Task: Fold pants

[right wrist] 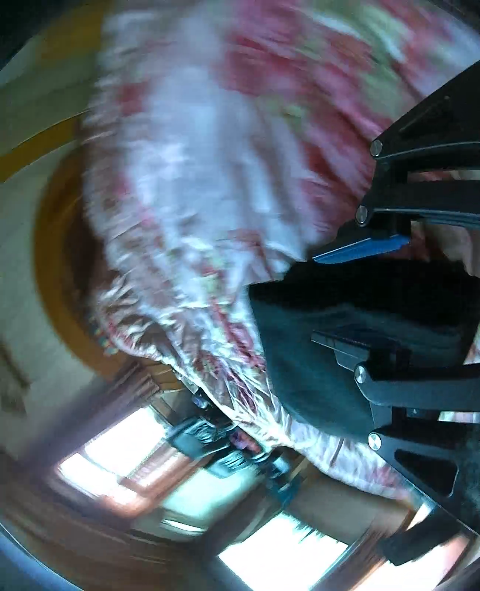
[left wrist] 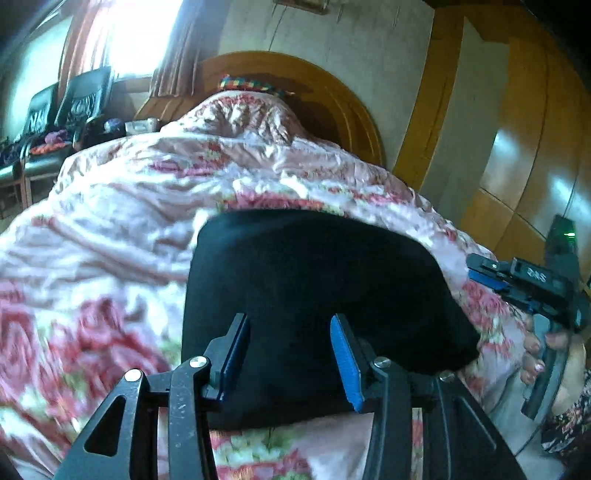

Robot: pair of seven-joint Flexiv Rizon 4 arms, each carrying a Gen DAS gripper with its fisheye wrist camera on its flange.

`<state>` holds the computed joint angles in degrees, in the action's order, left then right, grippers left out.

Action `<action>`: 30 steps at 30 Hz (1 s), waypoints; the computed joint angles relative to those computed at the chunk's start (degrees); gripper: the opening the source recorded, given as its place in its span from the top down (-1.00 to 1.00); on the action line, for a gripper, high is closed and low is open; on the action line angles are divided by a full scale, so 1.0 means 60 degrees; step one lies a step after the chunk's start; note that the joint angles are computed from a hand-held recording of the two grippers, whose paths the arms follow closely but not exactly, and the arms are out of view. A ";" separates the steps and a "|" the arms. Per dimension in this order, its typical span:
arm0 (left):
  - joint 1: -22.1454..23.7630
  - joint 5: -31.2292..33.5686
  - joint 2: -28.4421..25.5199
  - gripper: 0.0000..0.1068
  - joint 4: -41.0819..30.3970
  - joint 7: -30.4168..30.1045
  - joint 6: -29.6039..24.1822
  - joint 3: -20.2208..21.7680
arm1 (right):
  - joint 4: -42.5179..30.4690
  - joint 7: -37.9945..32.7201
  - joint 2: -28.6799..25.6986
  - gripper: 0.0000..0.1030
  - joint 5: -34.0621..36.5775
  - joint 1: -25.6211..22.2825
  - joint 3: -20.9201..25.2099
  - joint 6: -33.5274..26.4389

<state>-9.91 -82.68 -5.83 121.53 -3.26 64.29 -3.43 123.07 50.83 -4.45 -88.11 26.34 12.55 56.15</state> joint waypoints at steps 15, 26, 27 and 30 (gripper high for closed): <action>0.0330 0.9162 -0.3788 0.01 -0.4485 -0.6998 -0.0458 0.0088 | -0.2797 -0.7201 -0.2952 0.42 0.5788 0.1002 -0.0875 0.0284; 0.1151 0.9465 -0.3624 -0.04 -0.3769 -0.7036 0.0952 -0.1059 | -0.2197 -0.5025 -0.2674 0.44 0.3666 0.1320 -0.1677 0.0963; 0.1185 0.9392 -0.3499 -0.05 -0.3605 -0.7059 0.1097 -0.1092 | -0.2172 -0.4938 -0.2597 0.43 0.3564 0.1322 -0.1611 0.0856; 0.1463 0.8728 -0.2980 -0.05 -0.2880 -0.7039 0.1431 -0.1383 | -0.1900 -0.3995 -0.2197 0.19 0.2489 0.1422 -0.1424 0.0651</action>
